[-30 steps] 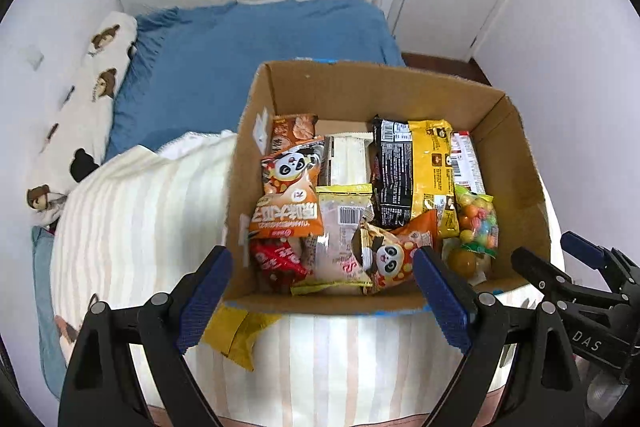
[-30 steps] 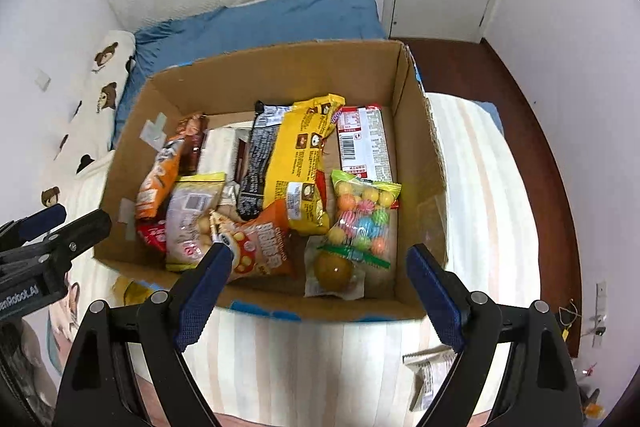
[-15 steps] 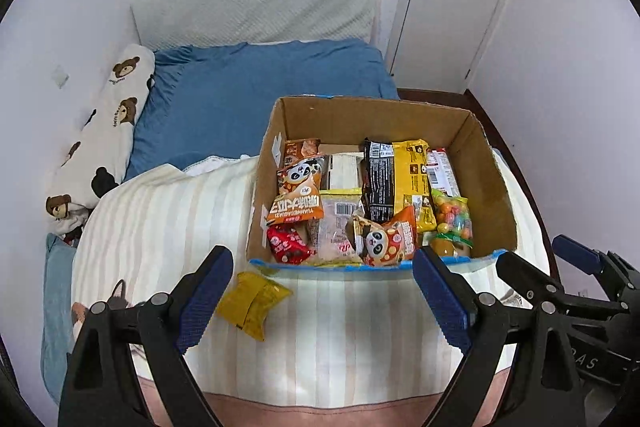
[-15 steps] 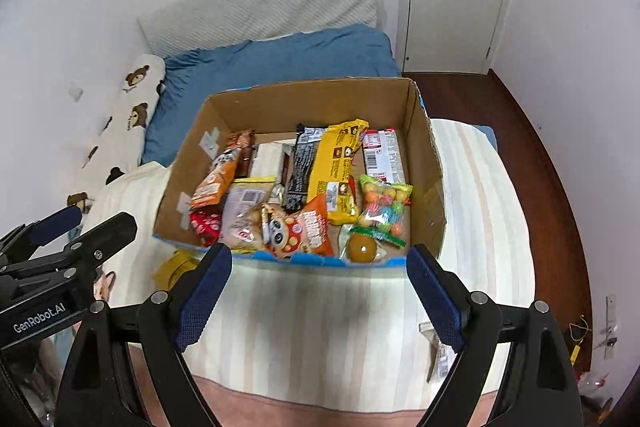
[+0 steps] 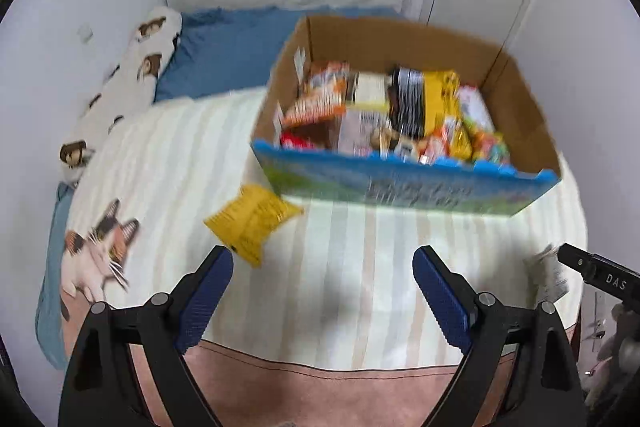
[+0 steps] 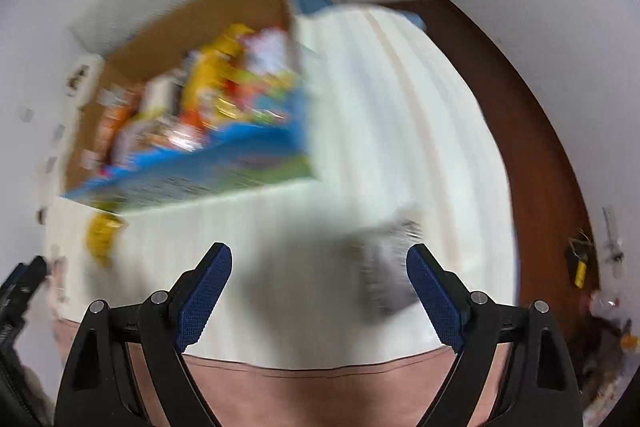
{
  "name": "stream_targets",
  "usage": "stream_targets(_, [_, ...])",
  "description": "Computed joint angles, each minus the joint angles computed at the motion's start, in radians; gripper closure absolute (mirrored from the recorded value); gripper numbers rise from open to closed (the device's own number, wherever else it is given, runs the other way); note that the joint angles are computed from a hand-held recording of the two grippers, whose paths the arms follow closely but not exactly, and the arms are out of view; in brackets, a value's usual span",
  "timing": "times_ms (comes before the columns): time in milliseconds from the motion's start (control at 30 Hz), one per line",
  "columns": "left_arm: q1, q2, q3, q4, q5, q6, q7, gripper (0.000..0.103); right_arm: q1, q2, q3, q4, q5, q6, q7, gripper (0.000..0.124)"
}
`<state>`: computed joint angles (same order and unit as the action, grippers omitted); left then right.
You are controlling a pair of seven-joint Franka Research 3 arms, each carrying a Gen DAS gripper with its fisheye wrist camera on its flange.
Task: Organize snacks
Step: 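Move both tools back toward the yellow packet and white packet, then grasp the yellow packet with left tool while right tool grasps the white printed packet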
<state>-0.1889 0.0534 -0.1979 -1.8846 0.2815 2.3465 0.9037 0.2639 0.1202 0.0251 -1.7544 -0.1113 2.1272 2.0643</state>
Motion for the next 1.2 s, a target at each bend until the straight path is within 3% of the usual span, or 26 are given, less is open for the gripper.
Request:
stream_targets(233, [-0.016, 0.085, -0.005, 0.035, 0.007, -0.056, 0.009, 0.011, -0.016, 0.126, -0.028, 0.019, -0.024, -0.083, -0.089, 0.035])
stream_targets(300, [-0.013, 0.088, -0.002, 0.029, 0.000, -0.058, 0.017, 0.011, -0.015, 0.117, -0.033, -0.010, -0.011, -0.044, -0.070, 0.056])
stream_targets(400, [0.003, 0.080, 0.007, 0.017, -0.026, -0.068, 0.043, 0.011, -0.005, 0.104, -0.026, -0.025, 0.000, 0.001, -0.055, 0.071])
stream_targets(567, [0.061, 0.053, 0.043, 0.006, -0.040, -0.083, 0.099, 0.011, 0.014, 0.117, 0.010, -0.005, 0.107, 0.049, -0.075, 0.071])
stream_targets(800, [0.140, 0.159, 0.056, 0.156, -0.146, -0.166, 0.290, 0.011, 0.079, 0.237, 0.034, 0.135, 0.186, 0.040, -0.093, 0.071])
stream_targets(1000, [0.132, 0.340, 0.033, 0.348, -0.145, -0.304, 0.494, 0.011, 0.120, 0.287, 0.027, 0.207, 0.177, -0.003, -0.098, 0.071])
stream_targets(1100, [0.125, 0.421, 0.023, 0.418, -0.156, -0.335, 0.563, 0.011, 0.128, 0.300, 0.022, 0.223, 0.176, -0.021, -0.090, 0.071])
stream_targets(1133, [0.125, 0.437, 0.019, 0.424, -0.163, -0.319, 0.584, 0.018, 0.128, 0.300, 0.021, 0.222, 0.179, -0.024, -0.088, 0.071])
stream_targets(1167, [0.127, 0.442, 0.015, 0.419, -0.174, -0.300, 0.598, 0.036, 0.128, 0.312, 0.021, 0.237, 0.180, -0.032, -0.087, 0.071])
stream_targets(1200, [0.121, 0.450, 0.019, 0.424, -0.170, -0.303, 0.596, 0.040, 0.131, 0.322, 0.020, 0.252, 0.180, -0.043, -0.084, 0.071])
